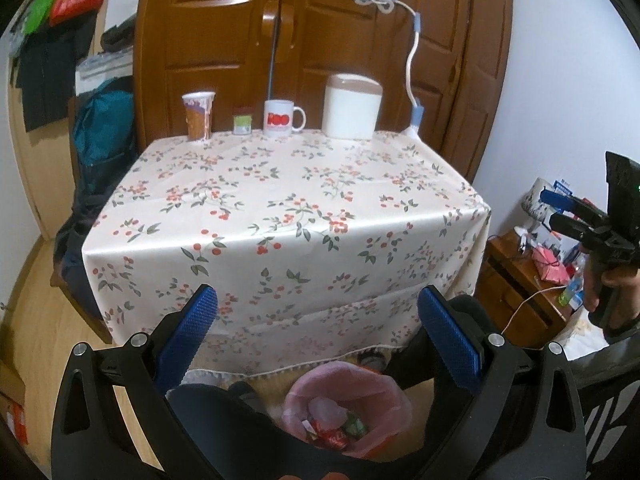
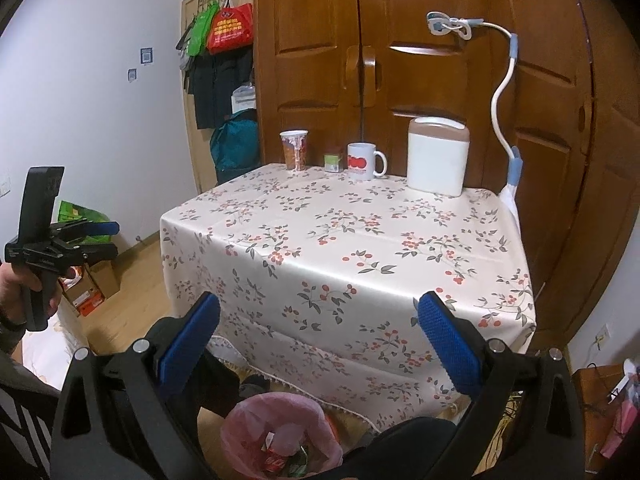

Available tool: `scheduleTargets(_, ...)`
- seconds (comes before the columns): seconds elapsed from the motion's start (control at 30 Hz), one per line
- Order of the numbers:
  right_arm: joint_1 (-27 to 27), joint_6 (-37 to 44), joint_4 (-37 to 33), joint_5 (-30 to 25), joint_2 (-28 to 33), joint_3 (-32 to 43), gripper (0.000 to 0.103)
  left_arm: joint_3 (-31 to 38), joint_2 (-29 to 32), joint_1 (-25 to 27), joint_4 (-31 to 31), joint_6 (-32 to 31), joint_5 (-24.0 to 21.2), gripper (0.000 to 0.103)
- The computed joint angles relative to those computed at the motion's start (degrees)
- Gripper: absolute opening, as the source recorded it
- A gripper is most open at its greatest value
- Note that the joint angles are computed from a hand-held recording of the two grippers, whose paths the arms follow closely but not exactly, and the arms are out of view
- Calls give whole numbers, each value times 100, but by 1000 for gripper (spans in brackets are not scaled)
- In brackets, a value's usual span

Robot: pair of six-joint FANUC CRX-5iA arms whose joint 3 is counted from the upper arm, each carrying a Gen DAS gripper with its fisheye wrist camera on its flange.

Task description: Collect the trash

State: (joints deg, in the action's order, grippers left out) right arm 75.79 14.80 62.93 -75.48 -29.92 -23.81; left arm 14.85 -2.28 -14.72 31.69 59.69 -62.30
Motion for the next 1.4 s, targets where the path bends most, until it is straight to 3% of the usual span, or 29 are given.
scheduleTargets(0.73, 529, -233, 319, -170, -94, -87, 98, -490, -342, -57, 605, -450, 288, 97)
scheduleTargets(1.4, 705, -392, 362, -247, -96, -155, 98, -722, -500, -107, 696, -580, 390, 98)
